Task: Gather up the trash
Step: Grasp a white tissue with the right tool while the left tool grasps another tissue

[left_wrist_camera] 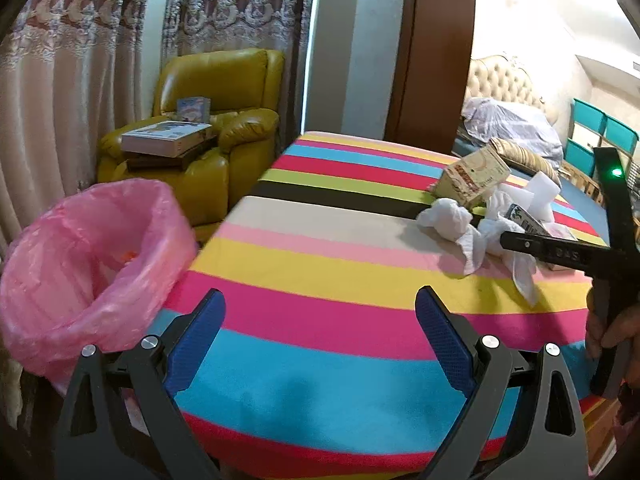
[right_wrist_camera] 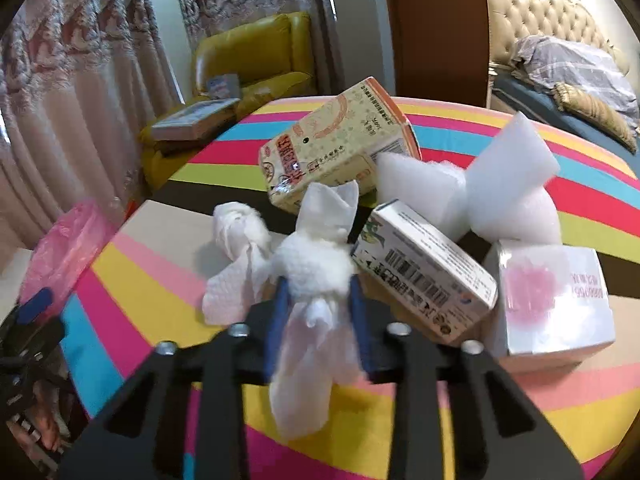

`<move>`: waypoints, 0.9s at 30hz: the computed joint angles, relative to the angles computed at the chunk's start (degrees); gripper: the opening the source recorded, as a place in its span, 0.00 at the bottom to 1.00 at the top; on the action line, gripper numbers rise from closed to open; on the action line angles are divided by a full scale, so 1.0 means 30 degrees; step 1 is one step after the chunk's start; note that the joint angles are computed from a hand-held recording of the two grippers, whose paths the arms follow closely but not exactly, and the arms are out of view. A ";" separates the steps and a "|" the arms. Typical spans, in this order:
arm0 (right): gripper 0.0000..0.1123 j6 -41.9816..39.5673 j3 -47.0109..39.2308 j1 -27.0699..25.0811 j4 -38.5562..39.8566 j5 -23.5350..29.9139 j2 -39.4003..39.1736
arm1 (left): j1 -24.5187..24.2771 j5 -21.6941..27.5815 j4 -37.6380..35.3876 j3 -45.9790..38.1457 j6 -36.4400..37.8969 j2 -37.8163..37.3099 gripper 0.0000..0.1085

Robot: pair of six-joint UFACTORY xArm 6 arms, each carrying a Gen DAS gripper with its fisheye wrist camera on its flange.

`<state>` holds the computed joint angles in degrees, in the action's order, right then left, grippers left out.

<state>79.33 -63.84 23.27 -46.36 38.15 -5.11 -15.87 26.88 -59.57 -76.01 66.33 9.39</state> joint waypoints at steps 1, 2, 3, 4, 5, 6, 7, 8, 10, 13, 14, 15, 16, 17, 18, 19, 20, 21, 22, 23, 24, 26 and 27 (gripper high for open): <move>0.20 0.0337 0.0517 -0.0029 -0.0263 -0.0460 -0.0424 | -0.0128 0.0106 0.0261 -0.0129 -0.0240 0.0091 0.82; 0.19 0.0696 0.1004 0.0013 -0.0605 -0.0694 -0.0876 | -0.0292 0.0264 0.0560 -0.0299 -0.0503 0.0194 0.82; 0.19 0.0990 0.1317 0.0124 -0.0924 -0.0717 -0.1197 | -0.0496 0.0361 0.0832 -0.0445 -0.0724 0.0271 0.82; 0.18 0.1325 0.1637 0.0262 -0.1295 -0.0749 -0.1559 | -0.0670 0.0360 0.0964 -0.0539 -0.0825 0.0324 0.82; 0.18 0.1689 0.1997 0.0424 -0.1688 -0.0771 -0.1955 | -0.0956 0.0319 0.1144 -0.0690 -0.0959 0.0406 0.82; 0.18 0.1836 0.2286 0.0539 -0.1857 -0.0800 -0.2272 | -0.1183 0.0272 0.1338 -0.0818 -0.1140 0.0492 0.82; 0.18 0.2009 0.2701 0.0687 -0.2058 -0.0975 -0.2692 | -0.1474 0.0206 0.1667 -0.0974 -0.1484 0.0599 0.82; 0.18 0.2183 0.2955 0.0797 -0.2234 -0.1046 -0.2997 | -0.1706 0.0229 0.1966 -0.1195 -0.1837 0.0752 0.82; 0.18 0.2774 0.3750 0.1031 -0.2792 -0.1342 -0.3845 | -0.2071 0.0389 0.2219 -0.1656 -0.2326 0.1056 0.82; 0.18 0.3538 0.4667 0.1486 -0.3791 -0.1309 -0.5048 | -0.2757 0.0464 0.3091 -0.2707 -0.3688 0.1817 0.82; 0.18 0.3656 0.4899 0.1568 -0.3997 -0.1285 -0.5401 | -0.2958 0.0429 0.3578 -0.3068 -0.4316 0.2115 0.82; 0.18 0.3894 0.5313 0.1690 -0.4364 -0.1343 -0.5965 | -0.3111 0.0461 0.4034 -0.3427 -0.4914 0.2412 0.82; 0.18 0.4154 0.5671 0.1842 -0.4819 -0.1426 -0.6471 | -0.3266 0.0574 0.4642 -0.3911 -0.5762 0.2793 0.82; 0.18 0.4256 0.5826 0.2021 -0.5064 -0.1282 -0.6768 | -0.3376 0.0790 0.5104 -0.4386 -0.6502 0.3139 0.82; 0.18 0.4253 0.5999 0.2256 -0.5260 -0.0994 -0.7110 | -0.3470 0.1014 0.5352 -0.4810 -0.6988 0.3437 0.82; 0.18 0.4232 0.6094 0.2435 -0.5339 -0.0731 -0.7316 | -0.3588 0.1216 0.5545 -0.5257 -0.7413 0.3747 0.82; 0.19 0.4229 0.6183 0.2635 -0.5423 -0.0376 -0.7525 | -0.3705 0.1228 0.5767 -0.5541 -0.7737 0.3955 0.82; 0.19 0.4269 0.6305 0.2753 -0.5460 -0.0158 -0.7717 | -0.3892 0.1077 0.6174 -0.5892 -0.8194 0.4246 0.82; 0.19 0.4408 0.6450 0.2801 -0.5535 -0.0084 -0.7892 | -0.4012 0.0967 0.6505 -0.6157 -0.8524 0.4462 0.82; 0.19 0.4465 0.6640 0.2767 -0.5535 -0.0110 -0.8124 | -0.4158 0.0925 0.6938 -0.6542 -0.8961 0.4761 0.82; 0.19 0.4644 0.6742 0.2782 -0.5589 -0.0105 -0.8231 | -0.4283 0.1003 0.7398 -0.6997 -0.9402 0.5103 0.82; 0.19 0.4967 0.6978 0.2706 -0.5688 -0.0185 -0.8454 | -0.4531 0.0999 0.8531 -0.7721 -1.0365 0.5715 0.82; 0.19 0.5072 0.7075 0.2678 -0.5689 -0.0196 -0.8558 | -0.4590 0.0984 0.8820 -0.7954 -1.0609 0.5935 0.77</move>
